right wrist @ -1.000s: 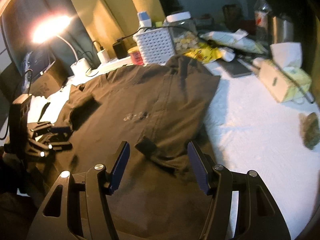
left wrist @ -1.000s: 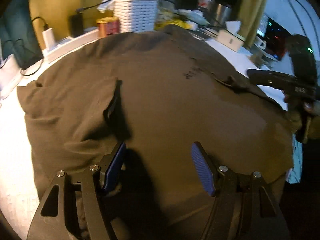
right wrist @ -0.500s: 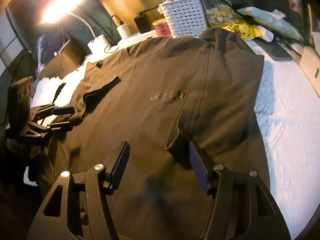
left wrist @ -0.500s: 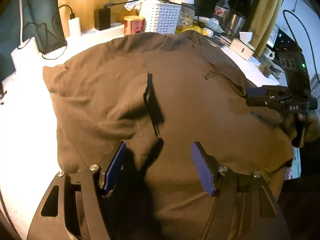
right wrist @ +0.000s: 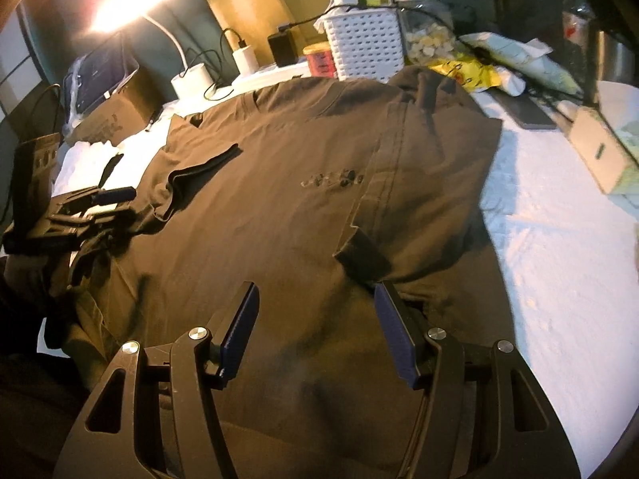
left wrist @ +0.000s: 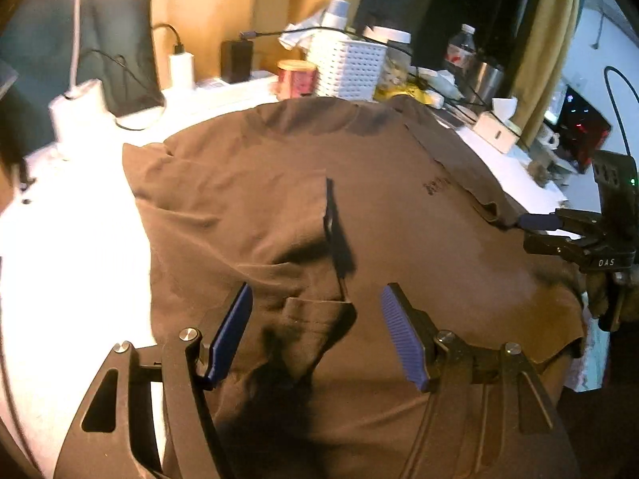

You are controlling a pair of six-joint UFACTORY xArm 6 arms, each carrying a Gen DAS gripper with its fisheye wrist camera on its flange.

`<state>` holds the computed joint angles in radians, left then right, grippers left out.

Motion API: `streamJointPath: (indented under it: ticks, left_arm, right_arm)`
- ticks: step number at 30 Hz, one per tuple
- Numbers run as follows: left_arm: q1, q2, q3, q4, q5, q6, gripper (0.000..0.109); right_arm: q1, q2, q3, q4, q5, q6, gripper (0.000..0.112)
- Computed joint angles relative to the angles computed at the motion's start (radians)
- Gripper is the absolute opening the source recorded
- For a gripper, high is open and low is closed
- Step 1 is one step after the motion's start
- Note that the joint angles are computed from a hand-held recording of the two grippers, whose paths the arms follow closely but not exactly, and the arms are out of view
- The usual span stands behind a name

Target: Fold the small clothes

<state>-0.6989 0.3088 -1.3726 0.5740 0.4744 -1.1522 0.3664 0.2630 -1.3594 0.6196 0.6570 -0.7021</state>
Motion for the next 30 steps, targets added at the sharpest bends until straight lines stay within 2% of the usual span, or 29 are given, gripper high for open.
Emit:
streamJointPath:
  ticks: [4,7,14,19,25,30]
  left_arm:
    - [-0.009,0.044,-0.032,-0.163,0.002,0.165,0.067]
    - [-0.027,0.039,-0.028,-0.169,-0.023,0.195,0.067]
    - [-0.061,-0.022,0.002,0.052,0.008,-0.029,0.067]
    - [-0.098,-0.089,0.040,0.208,0.078,-0.170,0.067]
    - [-0.161,-0.180,0.112,0.319,0.209,-0.333,0.067]
    - [-0.224,-0.234,0.166,0.355,0.313,-0.427,0.067]
  right_arm:
    - [0.002,-0.049,0.057,-0.013,-0.048,0.013,0.064]
    - [0.003,-0.091,0.104,-0.013,-0.082,0.017,0.064]
    - [-0.013,-0.194,0.222,-0.056,-0.149,0.059,0.064]
    - [-0.022,-0.283,0.323,-0.077,-0.196,0.069,0.064]
    - [-0.012,-0.378,0.447,-0.099,-0.241,0.064,0.064]
    - [-0.001,-0.453,0.545,-0.066,-0.267,0.021,0.064]
